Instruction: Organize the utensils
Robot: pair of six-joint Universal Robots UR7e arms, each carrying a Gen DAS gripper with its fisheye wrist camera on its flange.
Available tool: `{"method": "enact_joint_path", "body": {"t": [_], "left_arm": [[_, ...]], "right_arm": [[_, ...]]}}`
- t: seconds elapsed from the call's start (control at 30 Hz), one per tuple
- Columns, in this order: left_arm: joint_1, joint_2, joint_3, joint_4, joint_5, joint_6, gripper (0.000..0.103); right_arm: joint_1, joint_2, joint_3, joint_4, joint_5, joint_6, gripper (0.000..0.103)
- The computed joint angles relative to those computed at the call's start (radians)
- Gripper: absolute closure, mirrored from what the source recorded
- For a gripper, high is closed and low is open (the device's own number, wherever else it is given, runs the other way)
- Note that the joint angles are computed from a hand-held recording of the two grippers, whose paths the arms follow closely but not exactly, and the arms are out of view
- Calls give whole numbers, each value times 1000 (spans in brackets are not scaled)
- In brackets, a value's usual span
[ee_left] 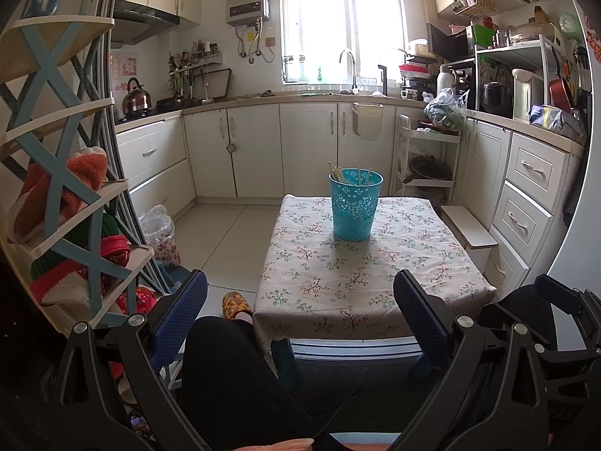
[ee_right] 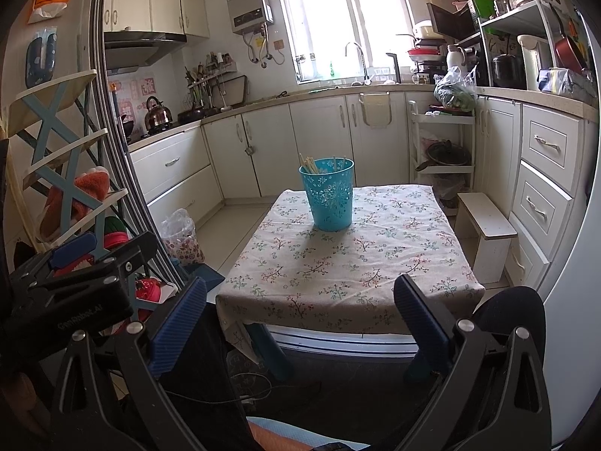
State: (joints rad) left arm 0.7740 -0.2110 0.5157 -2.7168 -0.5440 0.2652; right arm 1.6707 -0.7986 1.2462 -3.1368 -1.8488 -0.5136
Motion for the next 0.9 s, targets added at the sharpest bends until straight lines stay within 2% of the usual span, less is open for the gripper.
{"method": "enact_joint_path", "body": {"t": [0.27,0.9], "left_arm": [[-1,-12,36,-26,-1,3,7],[-7,-2,27,-26,3,5,7]], "right_arm": [[0,1,-4,4,1,-1,7],[0,0,-5,7,2,-3,7]]}}
